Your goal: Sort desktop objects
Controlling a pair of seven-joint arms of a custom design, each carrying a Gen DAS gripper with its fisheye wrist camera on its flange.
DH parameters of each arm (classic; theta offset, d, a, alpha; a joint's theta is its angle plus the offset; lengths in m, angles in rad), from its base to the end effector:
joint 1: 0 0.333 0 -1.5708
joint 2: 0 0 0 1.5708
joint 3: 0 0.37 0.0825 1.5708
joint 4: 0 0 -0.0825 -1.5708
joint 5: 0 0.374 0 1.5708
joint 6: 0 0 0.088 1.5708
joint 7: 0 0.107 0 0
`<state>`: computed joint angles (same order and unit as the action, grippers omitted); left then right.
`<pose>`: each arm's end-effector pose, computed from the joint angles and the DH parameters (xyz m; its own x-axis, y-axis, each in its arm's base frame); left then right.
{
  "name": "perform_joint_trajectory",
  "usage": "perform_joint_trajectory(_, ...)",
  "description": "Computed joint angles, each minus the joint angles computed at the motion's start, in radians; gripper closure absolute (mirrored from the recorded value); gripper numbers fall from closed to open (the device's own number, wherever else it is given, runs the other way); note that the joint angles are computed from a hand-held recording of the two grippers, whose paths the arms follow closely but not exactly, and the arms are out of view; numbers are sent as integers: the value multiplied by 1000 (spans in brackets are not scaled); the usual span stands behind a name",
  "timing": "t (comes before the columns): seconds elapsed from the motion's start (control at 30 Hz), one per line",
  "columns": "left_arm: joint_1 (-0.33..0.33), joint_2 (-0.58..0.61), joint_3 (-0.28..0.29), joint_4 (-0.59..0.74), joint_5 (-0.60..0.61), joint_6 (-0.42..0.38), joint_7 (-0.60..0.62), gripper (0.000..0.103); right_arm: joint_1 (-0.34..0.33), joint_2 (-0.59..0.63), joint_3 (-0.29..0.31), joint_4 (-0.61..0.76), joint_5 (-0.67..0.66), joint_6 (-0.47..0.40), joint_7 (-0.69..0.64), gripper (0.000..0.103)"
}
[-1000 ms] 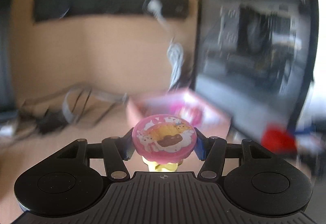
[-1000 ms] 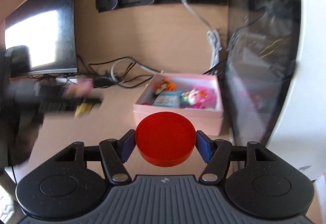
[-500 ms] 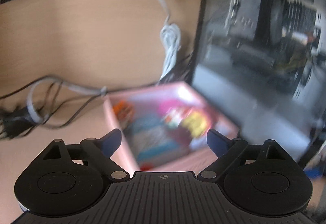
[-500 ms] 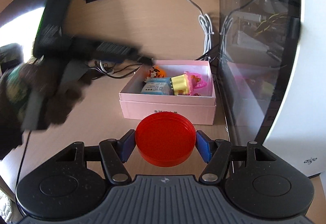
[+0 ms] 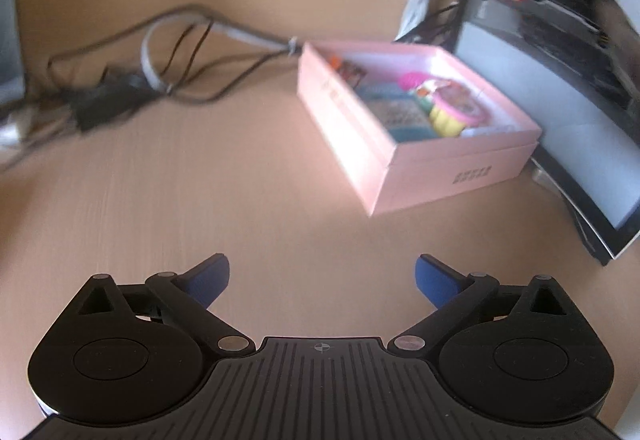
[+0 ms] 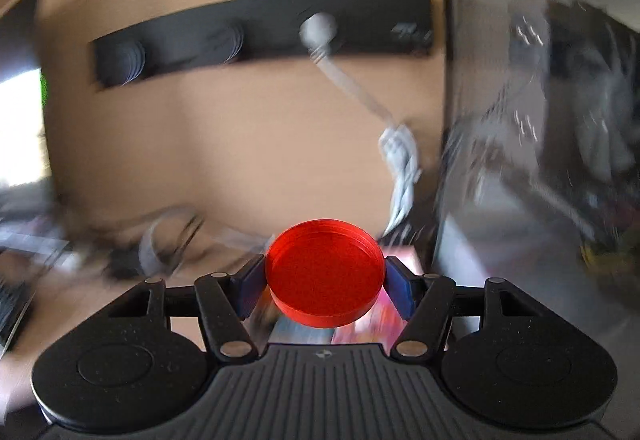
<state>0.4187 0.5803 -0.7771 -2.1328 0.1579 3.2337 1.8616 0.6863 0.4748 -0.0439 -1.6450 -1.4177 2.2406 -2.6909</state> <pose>0.6105 -0.1836 0.3385 -0.5848 -0.8037 0.1100 -0.6320 0.3664 -0.6829 0.5889 0.4112 0.4259 -0.4011 -0.9139 -0.0623 -0.3535 0.2171 -0.9099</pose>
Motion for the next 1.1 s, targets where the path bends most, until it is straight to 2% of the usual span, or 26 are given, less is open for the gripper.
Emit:
perform_joint_trajectory(0.07, -11, -7, 23, -10, -7, 21, -11, 1, -22, 65, -8, 102, 78, -41, -70, 31)
perform_joint_trajectory(0.1, -11, -14, 34, -25, -2, 50, -15, 1, -13, 82, -34, 124, 115, -44, -77, 26)
perform_joint_trajectory(0.13, -8, -17, 44, -42, 12, 91, -20, 0, -27, 74, -25, 111, 117, -27, -61, 25)
perform_joint_trajectory(0.2, 7, -12, 52, -70, 50, 160, -30, 0, -37, 36, -34, 39, 104, 67, 11, 22)
perform_joint_trajectory(0.27, -4, -14, 81, -80, 68, 194, -49, 0, -37, 5, -37, -22, 86, 106, 74, 16)
perform_joint_trajectory(0.33, -7, -11, 91, -73, 88, 173, -78, 0, -45, -22, -26, -77, 74, 143, 119, 14)
perform_joint_trajectory(0.47, 69, 13, 24, -71, 165, 106, -131, 0, -47, -68, 9, -184, 53, 198, 208, 3)
perform_joint_trajectory(0.57, 44, -14, 62, -105, 195, 142, -145, 0, -28, -82, 48, -243, 22, 211, 211, 0)
perform_joint_trajectory(0.67, -14, -45, 131, -138, 210, 195, -174, 0, -18, -46, 83, -246, 68, 226, 119, 0)
perform_joint_trajectory(0.73, -91, -63, 212, -158, 201, 254, -178, 0, -21, -11, 93, -239, 124, 272, 56, 0)
perform_joint_trajectory(0.8, -170, -77, 290, -170, 180, 298, -177, 0, -13, 20, 86, -223, 172, 299, 6, 0)
perform_joint_trajectory(0.87, -215, -88, 332, -176, 163, 315, -204, 0, 16, 45, 65, -209, 188, 287, -8, 0)
perform_joint_trajectory(1.0, -352, -106, 458, -182, 111, 347, -212, 0, 47, 64, 25, -196, 205, 286, -4, 0)
perform_joint_trajectory(1.1, -413, -108, 512, -181, 81, 364, -234, 0, 59, 71, 13, -190, 231, 249, -41, 0)
